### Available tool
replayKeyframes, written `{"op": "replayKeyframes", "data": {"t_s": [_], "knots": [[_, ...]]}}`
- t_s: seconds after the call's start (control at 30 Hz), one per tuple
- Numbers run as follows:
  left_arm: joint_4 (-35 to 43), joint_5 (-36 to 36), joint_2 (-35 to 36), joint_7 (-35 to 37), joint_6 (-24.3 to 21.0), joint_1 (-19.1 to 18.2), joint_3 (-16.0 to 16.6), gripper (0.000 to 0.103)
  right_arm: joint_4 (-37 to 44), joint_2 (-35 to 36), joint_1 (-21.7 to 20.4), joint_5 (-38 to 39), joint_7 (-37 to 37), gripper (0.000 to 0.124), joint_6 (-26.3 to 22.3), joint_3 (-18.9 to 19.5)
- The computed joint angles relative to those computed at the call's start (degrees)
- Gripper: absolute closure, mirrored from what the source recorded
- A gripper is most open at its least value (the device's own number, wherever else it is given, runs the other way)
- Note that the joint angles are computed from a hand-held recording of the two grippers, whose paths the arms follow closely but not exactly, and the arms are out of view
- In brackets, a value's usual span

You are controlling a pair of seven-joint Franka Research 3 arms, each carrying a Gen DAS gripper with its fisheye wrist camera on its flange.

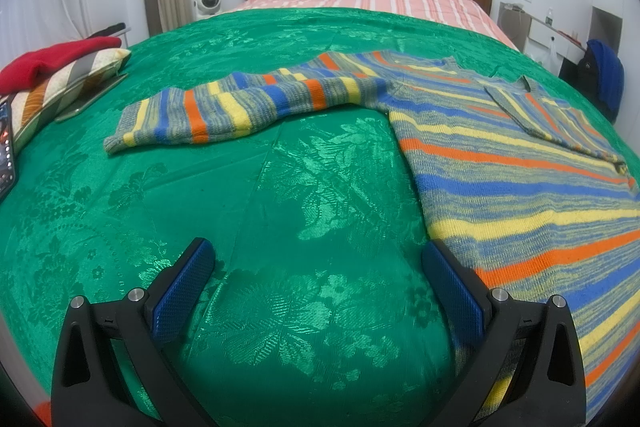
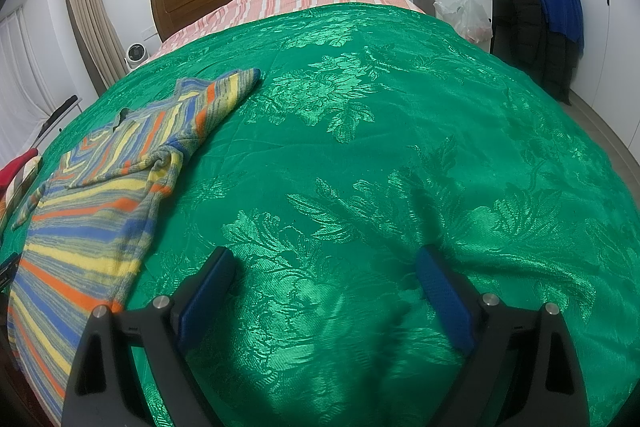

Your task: Fold small clothes

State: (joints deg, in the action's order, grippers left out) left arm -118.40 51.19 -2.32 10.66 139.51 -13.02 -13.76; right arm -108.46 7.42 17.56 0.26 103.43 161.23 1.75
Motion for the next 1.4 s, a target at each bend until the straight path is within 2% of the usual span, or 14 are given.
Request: {"op": "replayKeyframes", "data": {"t_s": [0.77,0.8,0.9,0.97,1.03,1.13,1.23,1.27,1.3,1.37,1.4], "knots": [[0.26,-1.57,-0.02,1.24,-0.4,-0.1,0.05,0.0,-0.01,-0.01,0.0,0.01,-0.03,0.032,-0.02,-0.02],[0.74,-4.64,-0.01,3.74,-0.58,-0.1,0.26,0.0,-0.01,-0.01,0.0,0.01,-0.03,0.032,-0.02,-0.02],[1.36,-20.51,-1.59,15.44,0.72,0.44,1.77,0.001,0.01,-0.01,0.01,-0.08,0.03,0.032,-0.09,-0.03],[-1.99,-30.66,-5.4,19.9,7.49,1.64,3.89,0.001,0.01,0.02,0.01,-0.12,0.01,0.032,-0.09,-0.03],[-3.8,-33.68,-8.23,19.45,10.71,3.65,5.0,0.001,-0.03,0.0,-0.02,0.04,-0.1,0.032,-0.01,0.01],[-2.58,-36.13,-9.89,18.9,9.01,7.65,7.01,0.001,-0.15,0.05,-0.08,0.54,-0.45,0.032,0.33,0.11],[1.93,-44.37,-6.36,25.86,2.35,9.46,10.22,0.003,-0.25,0.05,-0.08,0.76,-0.64,0.032,0.5,0.1],[3.81,-46.83,-4.65,27.55,-0.86,10.17,10.6,0.012,-0.24,0.05,-0.04,0.62,-0.55,0.032,0.46,0.05],[5.61,-48.59,-2.92,28.43,-4.18,11.01,10.72,0.032,-0.22,0.06,0.01,0.41,-0.41,0.032,0.4,-0.02],[8.59,-49.75,0.1,29.62,-8.46,12.34,10.26,0.042,-0.22,0.04,0.02,0.27,-0.36,0.032,0.34,-0.06],[10.03,-47.52,1.29,29.02,-9.52,12.73,9.68,0.052,-0.21,0.03,0.04,0.08,-0.25,0.032,0.27,-0.1]]}}
